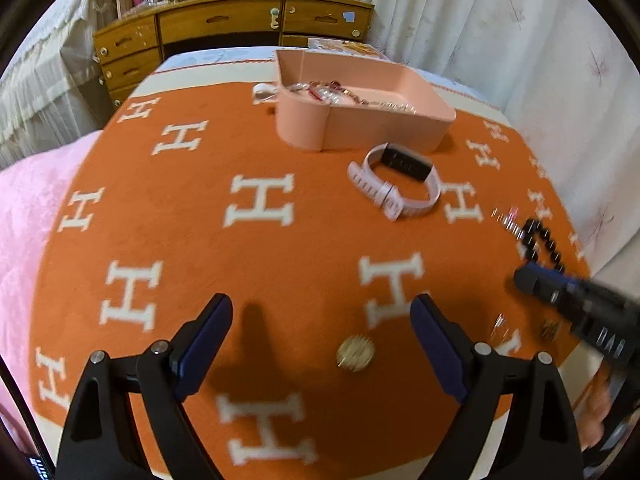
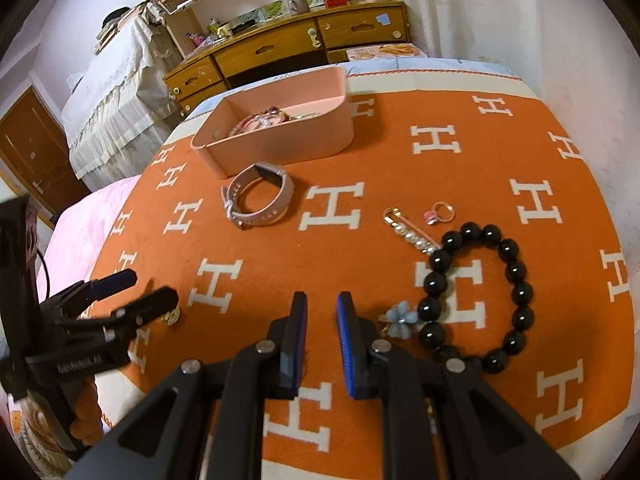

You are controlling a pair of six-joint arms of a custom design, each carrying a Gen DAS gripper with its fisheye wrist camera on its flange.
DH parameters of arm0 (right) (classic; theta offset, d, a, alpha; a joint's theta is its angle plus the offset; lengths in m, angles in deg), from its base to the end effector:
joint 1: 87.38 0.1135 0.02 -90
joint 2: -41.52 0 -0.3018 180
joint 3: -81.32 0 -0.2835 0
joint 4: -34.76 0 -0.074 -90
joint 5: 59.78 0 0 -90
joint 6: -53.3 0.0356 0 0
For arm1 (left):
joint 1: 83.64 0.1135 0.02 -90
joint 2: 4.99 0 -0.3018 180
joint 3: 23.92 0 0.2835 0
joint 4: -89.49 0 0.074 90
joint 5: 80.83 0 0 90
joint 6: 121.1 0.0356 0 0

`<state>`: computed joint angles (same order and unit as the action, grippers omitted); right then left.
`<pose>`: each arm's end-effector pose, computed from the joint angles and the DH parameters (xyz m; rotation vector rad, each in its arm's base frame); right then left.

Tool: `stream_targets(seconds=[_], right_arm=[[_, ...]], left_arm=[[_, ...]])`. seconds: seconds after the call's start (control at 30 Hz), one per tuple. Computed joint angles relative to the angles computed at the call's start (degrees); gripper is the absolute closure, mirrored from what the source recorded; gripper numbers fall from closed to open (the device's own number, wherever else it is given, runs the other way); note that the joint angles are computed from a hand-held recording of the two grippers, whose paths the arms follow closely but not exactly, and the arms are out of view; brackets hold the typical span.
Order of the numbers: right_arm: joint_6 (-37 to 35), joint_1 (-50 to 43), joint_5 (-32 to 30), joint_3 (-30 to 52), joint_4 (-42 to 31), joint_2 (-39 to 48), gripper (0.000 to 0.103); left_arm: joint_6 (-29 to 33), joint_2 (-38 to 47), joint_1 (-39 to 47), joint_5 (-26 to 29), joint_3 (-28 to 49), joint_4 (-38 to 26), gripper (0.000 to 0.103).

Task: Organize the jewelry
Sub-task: 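Grasp the white watch band with the left gripper while the right gripper grasps the black bead bracelet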

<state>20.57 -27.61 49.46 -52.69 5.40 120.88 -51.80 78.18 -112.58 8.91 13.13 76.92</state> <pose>0.1362 0.2104 0.1585 0.0501 2.5972 0.3072 0.2080 -0.1148 0.1152 0.1871 2.6207 -0.3037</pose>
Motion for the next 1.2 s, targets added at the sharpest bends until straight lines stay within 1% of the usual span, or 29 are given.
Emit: stream_targets(seconds=[0.07, 0.13, 0.2, 0.3, 0.37, 0.43, 0.47, 0.5, 0.53, 0.57, 0.6, 0.63, 0.67, 0.7, 0.8, 0.97, 1.07, 1.13, 1.2], right_arm=[[0.5, -0.1, 0.2, -0.7, 0.2, -0.8, 0.088], [0.7, -0.5, 0.0, -1.2, 0.5, -1.2, 0.088], [0.8, -0.6, 0.2, -1.7, 0.7, -1.7, 0.088], [0.9, -0.7, 0.8, -2.2, 0.1, -3.0, 0.088], [1.1, -1.1, 1.5, -2.4, -1.1, -4.5, 0.088], [1.0, -2.0, 2.2, -2.9, -2.5, -6.8, 0.088], [1.0, -2.4, 2.4, -3.2, -3.2, -8.0, 0.088], [0.9, -3.2, 2.5, -3.5, -3.8, -9.4, 0.088], [0.4, -4.3, 2.2, -3.6, -4.4, -10.6, 0.088], [-0.4, -5.8, 1.9, -3.9, -5.4, -12.5, 0.088], [-0.9, -6.9, 1.6, -4.0, -6.0, -13.6, 0.088], [-1.6, -8.2, 1.0, -4.3, -6.6, -14.9, 0.088], [-2.7, -10.4, -0.5, -4.5, -7.3, -16.1, 0.088], [-3.3, -12.0, -1.5, -4.5, -7.8, -16.9, 0.088], [-5.4, -17.0, -5.2, -4.5, -9.2, -18.2, 0.088], [-7.0, -21.6, -8.5, -4.4, -11.4, -16.7, 0.088], [-7.1, -21.2, -9.0, -4.9, -12.5, -15.2, 0.088], [-7.0, -19.8, -8.3, -4.8, -13.2, -13.7, 0.087], [-6.1, -17.0, -4.8, -4.4, -14.6, -12.5, 0.075]], left_arm=[[-0.9, 2.5, 0.6, 2.0, 3.3, -0.6, 0.017], [-2.4, 5.1, 1.2, 2.9, 7.0, -1.2, 0.017], [-3.7, 7.6, 1.4, 2.6, 10.2, -1.7, 0.017], [-5.7, 13.2, 1.0, 0.6, 16.6, -5.2, 0.017], [-6.7, 16.9, 0.7, 0.0, 20.5, -8.1, 0.025], [-7.2, 19.9, 0.7, 0.6, 23.4, -10.6, 0.04], [-7.5, 21.5, 0.6, 0.9, 24.9, -11.8, 0.042], [-7.8, 21.7, -0.3, -1.3, 25.3, -12.0, 0.044], [-7.6, 22.2, -0.9, -1.6, 26.2, -12.9, 0.048], [-7.7, 22.6, -1.2, -1.6, 26.8, -13.5, 0.049], [-7.6, 22.8, -1.9, -2.5, 27.2, -13.9, 0.061], [-7.2, 23.0, -2.6, -3.7, 27.5, -14.3, 0.08], [-6.7, 23.1, -2.9, -3.4, 27.6, -14.3, 0.093], [-6.3, 23.1, -3.0, -2.5, 27.6, -14.3, 0.095], [-5.3, 22.2, -3.0, -1.0, 26.5, -13.1, 0.096], [-3.9, 16.7, -2.7, -1.1, 20.4, -10.4, 0.096], [-3.3, 15.0, -1.8, 0.2, 18.5, -9.8, 0.096], [-2.8, 13.7, -1.2, 0.9, 16.9, -9.7, 0.096], [-2.2, 11.7, -0.3, 1.7, 14.8, -9.7, 0.096]])
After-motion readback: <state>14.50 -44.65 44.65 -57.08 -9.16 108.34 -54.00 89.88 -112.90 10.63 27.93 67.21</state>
